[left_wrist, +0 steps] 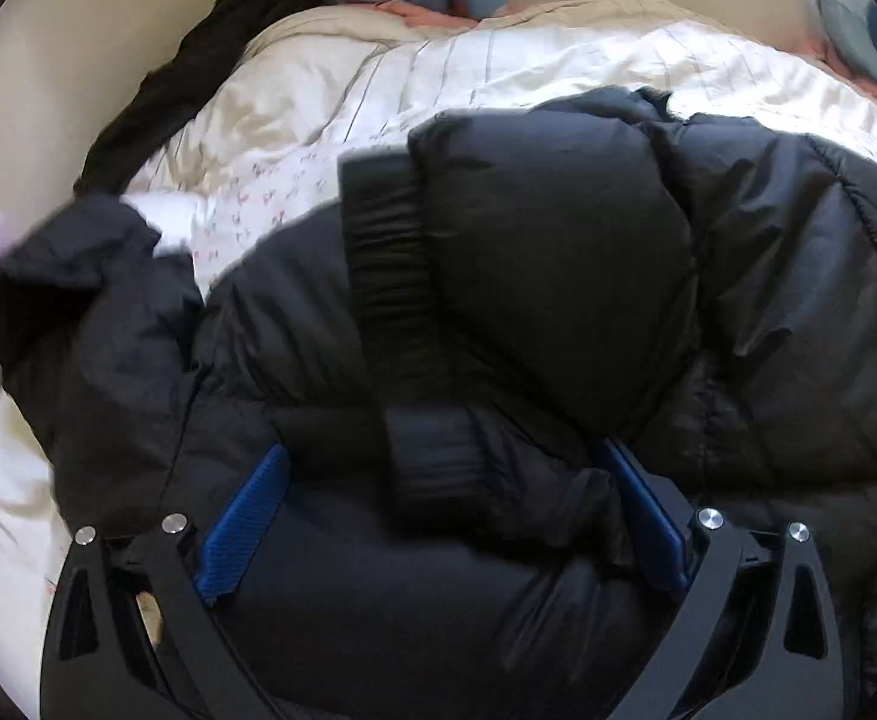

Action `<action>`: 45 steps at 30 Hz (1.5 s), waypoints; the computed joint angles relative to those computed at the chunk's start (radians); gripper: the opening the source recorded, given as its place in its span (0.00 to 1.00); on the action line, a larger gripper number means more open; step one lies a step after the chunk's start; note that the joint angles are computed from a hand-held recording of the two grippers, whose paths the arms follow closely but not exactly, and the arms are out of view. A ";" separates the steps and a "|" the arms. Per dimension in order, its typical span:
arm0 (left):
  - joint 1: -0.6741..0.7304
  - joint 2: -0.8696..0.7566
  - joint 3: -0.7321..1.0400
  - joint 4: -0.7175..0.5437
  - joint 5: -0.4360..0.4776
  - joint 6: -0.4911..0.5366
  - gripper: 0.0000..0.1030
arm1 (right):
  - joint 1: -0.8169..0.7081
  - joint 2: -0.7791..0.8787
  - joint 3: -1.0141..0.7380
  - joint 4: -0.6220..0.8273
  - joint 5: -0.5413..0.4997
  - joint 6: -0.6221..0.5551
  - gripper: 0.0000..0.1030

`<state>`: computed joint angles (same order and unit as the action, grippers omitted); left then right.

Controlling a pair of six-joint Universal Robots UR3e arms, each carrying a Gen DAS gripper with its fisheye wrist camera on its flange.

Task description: Fold large clothes

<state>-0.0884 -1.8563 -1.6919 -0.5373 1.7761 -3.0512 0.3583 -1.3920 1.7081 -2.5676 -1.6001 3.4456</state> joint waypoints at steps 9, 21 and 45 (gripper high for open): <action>0.110 0.148 -0.099 0.017 -0.123 0.029 0.94 | 0.078 0.100 -0.168 0.179 -0.041 -0.016 0.91; 0.612 0.239 -0.295 0.690 -0.162 0.797 0.94 | 0.229 0.111 -0.303 0.132 -0.021 0.096 0.91; 0.698 -0.202 0.902 -0.578 -0.526 0.500 0.05 | 0.278 0.284 -0.271 -0.002 -0.049 0.138 0.93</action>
